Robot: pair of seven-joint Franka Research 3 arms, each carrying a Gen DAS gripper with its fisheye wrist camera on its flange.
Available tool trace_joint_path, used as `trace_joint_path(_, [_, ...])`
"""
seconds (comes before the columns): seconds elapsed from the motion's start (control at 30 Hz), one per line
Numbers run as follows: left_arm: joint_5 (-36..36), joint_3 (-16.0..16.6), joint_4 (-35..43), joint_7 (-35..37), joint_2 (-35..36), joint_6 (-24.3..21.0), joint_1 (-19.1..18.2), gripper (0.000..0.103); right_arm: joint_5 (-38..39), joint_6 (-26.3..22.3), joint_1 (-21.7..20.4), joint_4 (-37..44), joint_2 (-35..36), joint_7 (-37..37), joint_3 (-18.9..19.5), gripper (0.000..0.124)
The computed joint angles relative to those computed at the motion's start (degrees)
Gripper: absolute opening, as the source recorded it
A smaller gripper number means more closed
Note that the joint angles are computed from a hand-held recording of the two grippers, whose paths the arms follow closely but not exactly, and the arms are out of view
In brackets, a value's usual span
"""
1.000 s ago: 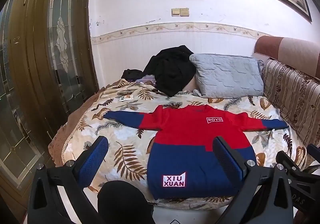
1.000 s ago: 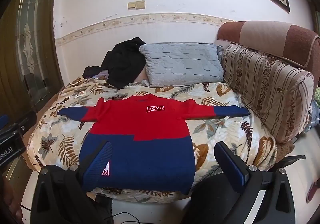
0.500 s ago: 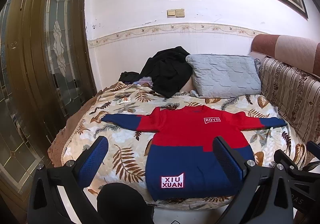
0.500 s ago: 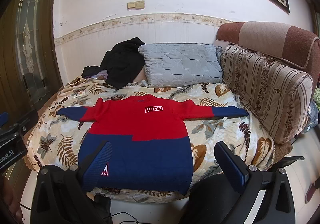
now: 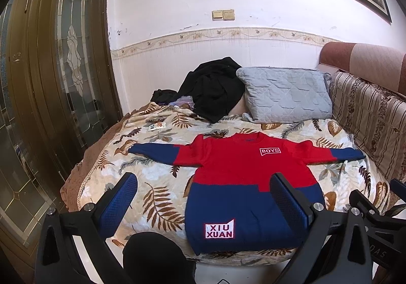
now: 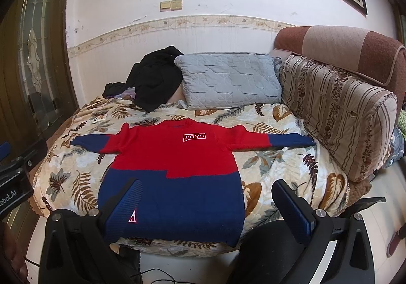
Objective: Fold small clothes
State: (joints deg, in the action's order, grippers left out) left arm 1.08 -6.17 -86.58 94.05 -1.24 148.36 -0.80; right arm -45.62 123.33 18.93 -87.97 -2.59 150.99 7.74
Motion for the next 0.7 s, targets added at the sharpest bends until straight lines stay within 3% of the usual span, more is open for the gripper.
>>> trace_joint_path(0.7, [1.3,-0.3,1.6,-0.9,2.4,-0.9,0.3,0.103,0.9,-1.1,0.3,1.1,1.3,-0.7,-0.9,0.103])
